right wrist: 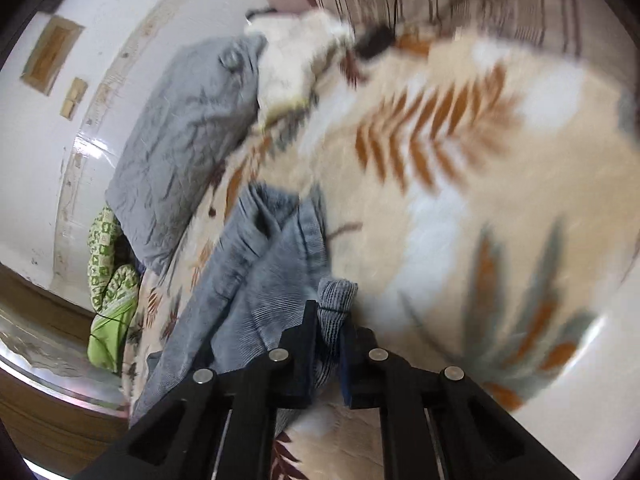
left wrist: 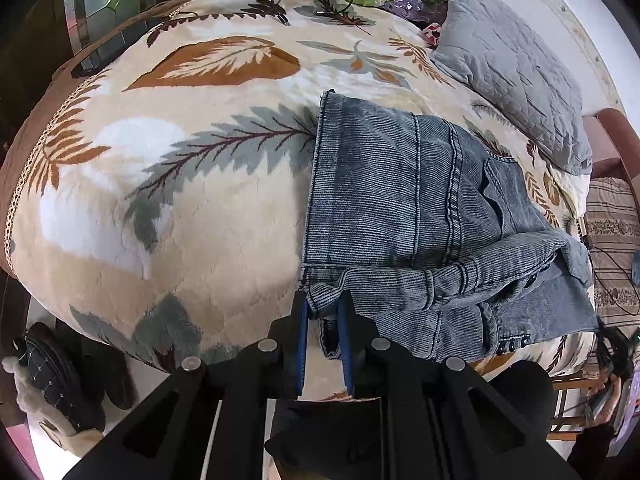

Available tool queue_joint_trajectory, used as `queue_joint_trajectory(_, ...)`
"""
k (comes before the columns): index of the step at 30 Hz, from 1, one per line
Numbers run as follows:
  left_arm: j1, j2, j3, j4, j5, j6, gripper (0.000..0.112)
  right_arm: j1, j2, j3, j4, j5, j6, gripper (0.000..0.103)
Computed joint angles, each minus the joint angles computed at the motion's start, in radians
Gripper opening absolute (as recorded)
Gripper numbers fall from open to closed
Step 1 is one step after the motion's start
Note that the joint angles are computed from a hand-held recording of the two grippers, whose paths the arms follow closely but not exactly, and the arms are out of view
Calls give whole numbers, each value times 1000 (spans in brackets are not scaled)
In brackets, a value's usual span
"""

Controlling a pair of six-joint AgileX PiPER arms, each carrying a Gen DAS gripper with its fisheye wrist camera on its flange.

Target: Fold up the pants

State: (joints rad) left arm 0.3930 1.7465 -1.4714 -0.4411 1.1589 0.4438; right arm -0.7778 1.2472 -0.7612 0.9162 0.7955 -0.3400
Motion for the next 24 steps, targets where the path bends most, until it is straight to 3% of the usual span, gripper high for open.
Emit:
queue_joint_trajectory(2,-1,4,1,0,-4,3,15,-40,-51,-11,-45,50,0,9)
queue_joint_trajectory(4,-1,10,2,-2,-7,4,16,-11,-62,-18,-138,45,40,9)
queue_joint_trajectory(7,2,16,-4,-5,0,2,17,41,43,-37,-259,59,106,13)
queue_joint_trajectory(11,7,19,-8,-1,14,0,18,-49,105,-57,-129,103,40,13)
queue_joint_trajectory(16,7,16,5,-5,2,-6,18,25,71,-201,-259,30,150,19)
queue_joint_trajectory(19,5,10,14,-4,-4,-7,18,-12,80,-238,-215,39,136,20)
queue_joint_trajectory(22,6,14,14,-5,-5,-12,18,-24,178,-276,-11,165,-4,22)
queue_joint_trajectory(24,1,14,11,3,-7,-23,18,19,221,-278,11,167,-5,22)
